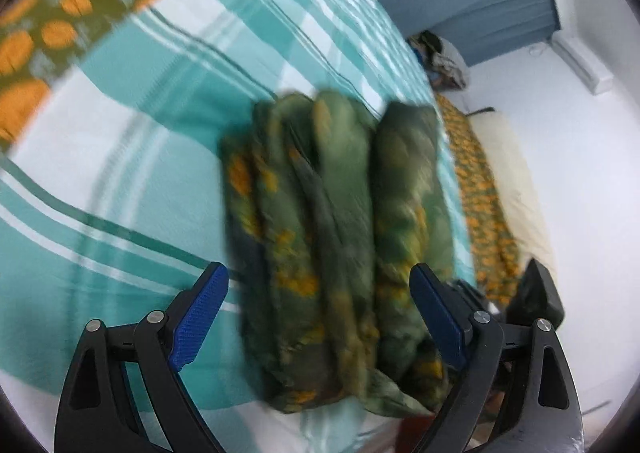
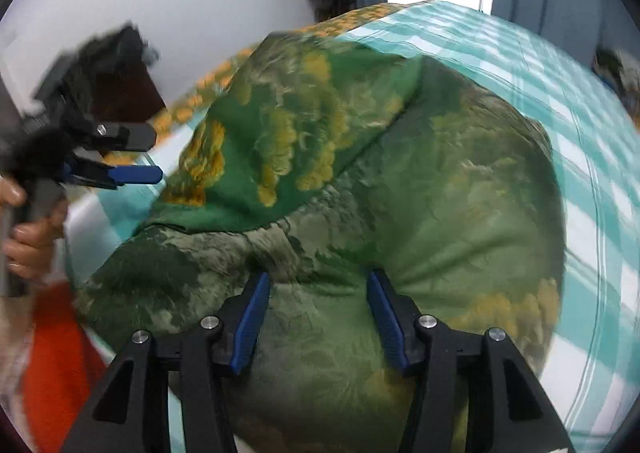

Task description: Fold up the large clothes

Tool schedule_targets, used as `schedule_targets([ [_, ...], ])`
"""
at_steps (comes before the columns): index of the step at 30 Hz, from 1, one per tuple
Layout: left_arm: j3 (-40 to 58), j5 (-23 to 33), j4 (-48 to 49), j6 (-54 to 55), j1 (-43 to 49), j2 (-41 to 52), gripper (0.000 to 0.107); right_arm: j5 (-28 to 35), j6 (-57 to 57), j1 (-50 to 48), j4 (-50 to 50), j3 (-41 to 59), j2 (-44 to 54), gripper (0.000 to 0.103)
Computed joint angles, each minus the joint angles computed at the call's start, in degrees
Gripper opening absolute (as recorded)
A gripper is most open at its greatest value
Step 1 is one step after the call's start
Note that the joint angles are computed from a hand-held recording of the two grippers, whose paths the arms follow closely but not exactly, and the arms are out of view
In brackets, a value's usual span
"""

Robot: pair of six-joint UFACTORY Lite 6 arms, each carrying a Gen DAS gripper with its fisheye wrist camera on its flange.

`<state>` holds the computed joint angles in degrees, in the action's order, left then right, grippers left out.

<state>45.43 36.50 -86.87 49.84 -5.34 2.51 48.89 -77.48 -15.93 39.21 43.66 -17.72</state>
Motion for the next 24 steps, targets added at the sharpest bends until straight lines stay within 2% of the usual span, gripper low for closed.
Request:
schedule_targets([
  [1, 0.4, 1.6, -1.5, 2.0, -0.6, 1.1, 0.092, -2.5, 2.9, 2.9, -1.3, -0.6, -0.8, 0.054],
  [3, 2.6, 0.9, 1.4, 1.0, -2.9, 1.8, 0.092, -3.8, 5.5, 5.0, -2.6, 0.0, -0.4, 0.054],
  [7, 9.8, -4.7, 13.0, -10.1, -8.6, 5.0, 0.094, -3.7, 5.2, 4.8, -2.2, -0.1, -0.2, 0.054],
  [8, 11.4, -6.3, 16.3, -13.6, -9.6, 6.4, 0.100, -3.7, 4.0, 4.3, -1.3, -0.8, -0.7, 0.054],
  [10, 14.7, -7.2, 20.5, -19.6, -10.5, 10.6, 0.103, -4.1, 2.1, 3.4, -0.3, -2.3, -1.8, 0.054],
  [12, 15.4, -6.0, 19.6, -19.0, -9.3, 13.2, 0.103, -3.3, 1.0, 2.2, -0.5, -4.2, -4.5, 0.054],
  [15, 13.1, -3.0, 12.1, -13.1, -7.7, 14.9, 0.103, -4.2, 0.5, 2.3, -1.2, -4.8, -5.3, 0.054],
  [17, 12.7, -2.0, 10.8, -11.5, -7.1, 15.3, 0.103, -0.5, 0.0, -0.4, -1.3, -4.0, -7.0, 0.054],
  [22, 15.9, -0.6, 13.1, -13.3, -6.9, 17.6, 0.103, 19.9, -5.8, -19.9, 3.4, 6.0, -2.7, 0.060],
  [24, 17.3, 0.0, 12.7, -13.2, -6.8, 18.8, 0.103, 25.1, -6.7, -26.7, 4.6, 10.1, 1.2, 0.062],
])
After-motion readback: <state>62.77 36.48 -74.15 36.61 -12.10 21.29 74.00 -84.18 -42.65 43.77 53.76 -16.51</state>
